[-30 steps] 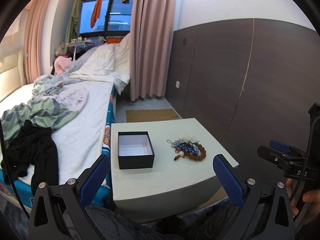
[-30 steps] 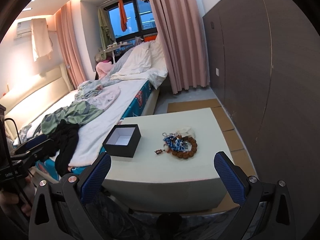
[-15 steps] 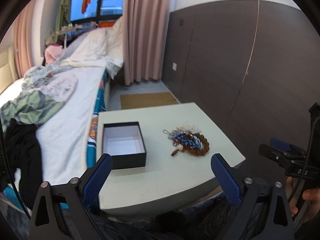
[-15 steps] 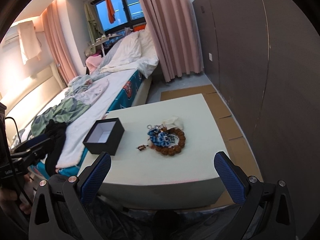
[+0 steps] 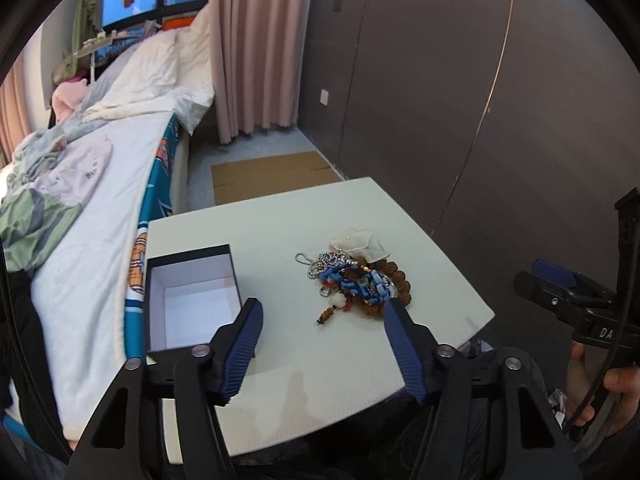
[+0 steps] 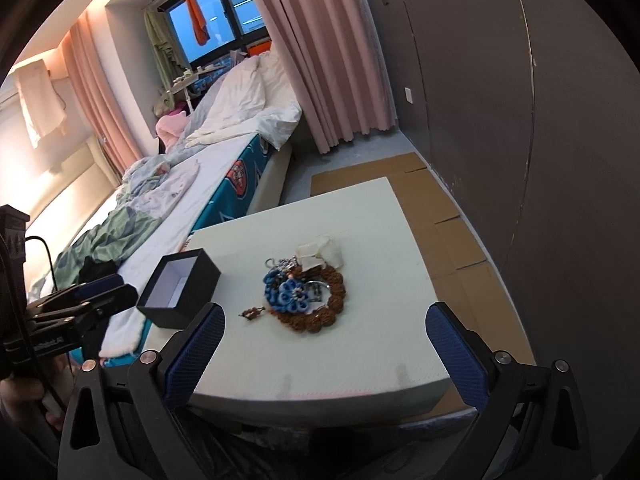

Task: Organize jewelry
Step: 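Move the left gripper down to the jewelry pile, then grasp the silver chain with the left gripper while the right gripper grasps the white lace cloth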

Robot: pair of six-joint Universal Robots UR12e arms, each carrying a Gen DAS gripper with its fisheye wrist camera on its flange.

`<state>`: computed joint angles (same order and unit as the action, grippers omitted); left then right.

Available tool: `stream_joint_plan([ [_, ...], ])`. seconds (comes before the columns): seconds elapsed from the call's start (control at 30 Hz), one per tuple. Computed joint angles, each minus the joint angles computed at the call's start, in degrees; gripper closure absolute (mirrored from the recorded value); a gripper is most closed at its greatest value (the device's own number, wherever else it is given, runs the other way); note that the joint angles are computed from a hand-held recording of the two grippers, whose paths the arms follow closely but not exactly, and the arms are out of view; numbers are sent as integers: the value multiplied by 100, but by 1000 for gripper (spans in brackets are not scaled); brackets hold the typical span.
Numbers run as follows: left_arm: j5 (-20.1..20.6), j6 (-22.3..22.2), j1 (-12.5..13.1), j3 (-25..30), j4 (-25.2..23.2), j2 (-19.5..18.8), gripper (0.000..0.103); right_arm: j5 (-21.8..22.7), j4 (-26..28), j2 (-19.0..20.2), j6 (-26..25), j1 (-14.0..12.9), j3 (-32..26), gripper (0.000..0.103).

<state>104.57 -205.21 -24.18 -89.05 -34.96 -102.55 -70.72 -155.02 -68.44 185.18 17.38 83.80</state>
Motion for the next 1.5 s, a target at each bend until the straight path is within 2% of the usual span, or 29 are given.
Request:
stream_joint_plan([
  [0.1, -180, 36, 90, 182, -189, -116, 46, 61, 93, 85, 47, -24, -122, 2],
  [0.23, -352, 57, 199, 418, -398, -274, 47, 101, 238, 216, 90, -49, -309, 2],
  [0.37, -806, 71, 354, 693, -684, -469, 58, 128, 438, 331, 168, -65, -484, 12],
  [0.57, -1218, 205, 510, 1118, -1125, -808, 67, 167, 678, 522, 293, -107, -746, 12],
  [0.67, -1343, 342, 551, 1343, -1333, -976, 68, 146, 775, 586, 275, -113, -838, 12],
  [1.17, -1741, 590, 611, 2002, -2184, -1631, 68, 131, 1111, 778, 355, -228, -973, 12],
  [1.33, -1802, 506, 643, 1932, -2140, -1643, 73, 111, 1141, 794, 248, -227, -994, 12],
  [1.4, -1932, 541, 666, 1944, -2286, -1657, 76, 130, 1141, 805, 215, -222, -1011, 12],
  [1.5, -1812, 689, 617, 1964, -2274, -1670, 77, 163, 1181, 848, 200, -207, -1072, 12],
])
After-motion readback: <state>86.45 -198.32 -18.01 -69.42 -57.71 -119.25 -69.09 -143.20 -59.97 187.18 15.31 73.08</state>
